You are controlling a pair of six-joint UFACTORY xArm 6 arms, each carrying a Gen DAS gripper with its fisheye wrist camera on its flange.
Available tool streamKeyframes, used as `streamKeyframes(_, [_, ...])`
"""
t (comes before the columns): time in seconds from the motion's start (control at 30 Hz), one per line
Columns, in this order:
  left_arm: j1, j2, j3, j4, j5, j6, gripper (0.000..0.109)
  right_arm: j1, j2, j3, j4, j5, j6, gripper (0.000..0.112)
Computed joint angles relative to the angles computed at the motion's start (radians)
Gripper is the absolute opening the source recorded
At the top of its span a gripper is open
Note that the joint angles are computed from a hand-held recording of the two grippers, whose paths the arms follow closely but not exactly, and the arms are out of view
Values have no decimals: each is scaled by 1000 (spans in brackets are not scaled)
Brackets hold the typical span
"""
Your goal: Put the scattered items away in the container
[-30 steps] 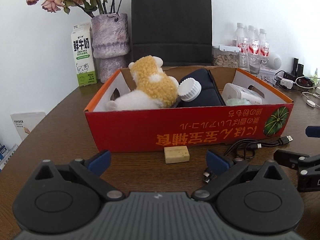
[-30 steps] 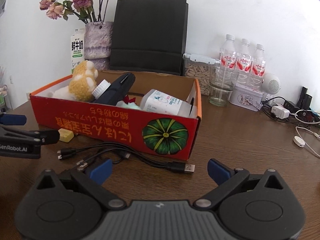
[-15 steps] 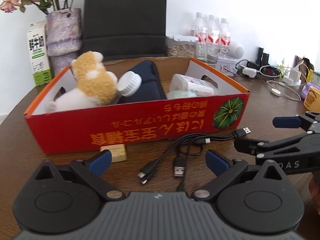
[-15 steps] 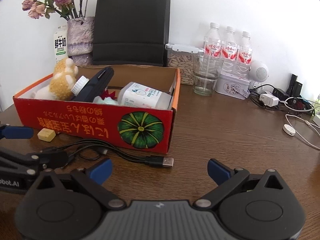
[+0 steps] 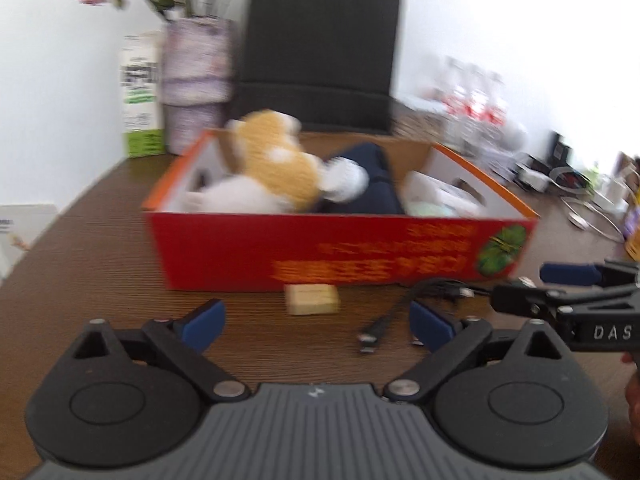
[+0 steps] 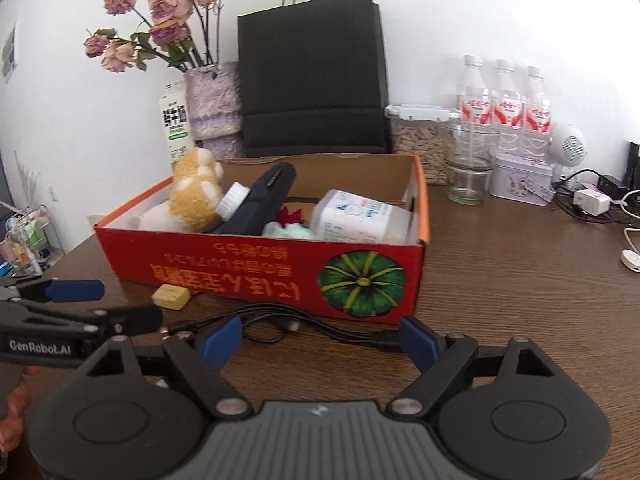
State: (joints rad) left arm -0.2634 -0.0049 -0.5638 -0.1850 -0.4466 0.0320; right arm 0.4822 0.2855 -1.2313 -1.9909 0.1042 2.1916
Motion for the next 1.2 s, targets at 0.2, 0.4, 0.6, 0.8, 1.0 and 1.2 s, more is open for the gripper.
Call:
streamKeyframes(0.2, [149,-22,21,121,35,-133,101,41,112,-96,429,-23,-366,44])
streamKeyframes(0.4, [282,-32,20,391,50,-362,101,97,174,-139,809,89,-662,34])
streamKeyframes(0.6, [321,-44,28,539,41,-452,102,131,184,-160,765,173,-667,24])
streamKeyframes(0.8, [302,-44,35,518,41,-418,102,116,111,-61,699,133,-612,14])
streamKeyframes(1.0, [260,-39,49,444,39,-357,102,93,11,64,552,84,-495,12])
streamKeyframes(1.2, [144,-69,111,205,-3,-146,102,60,-72,161,380,62,-311,5])
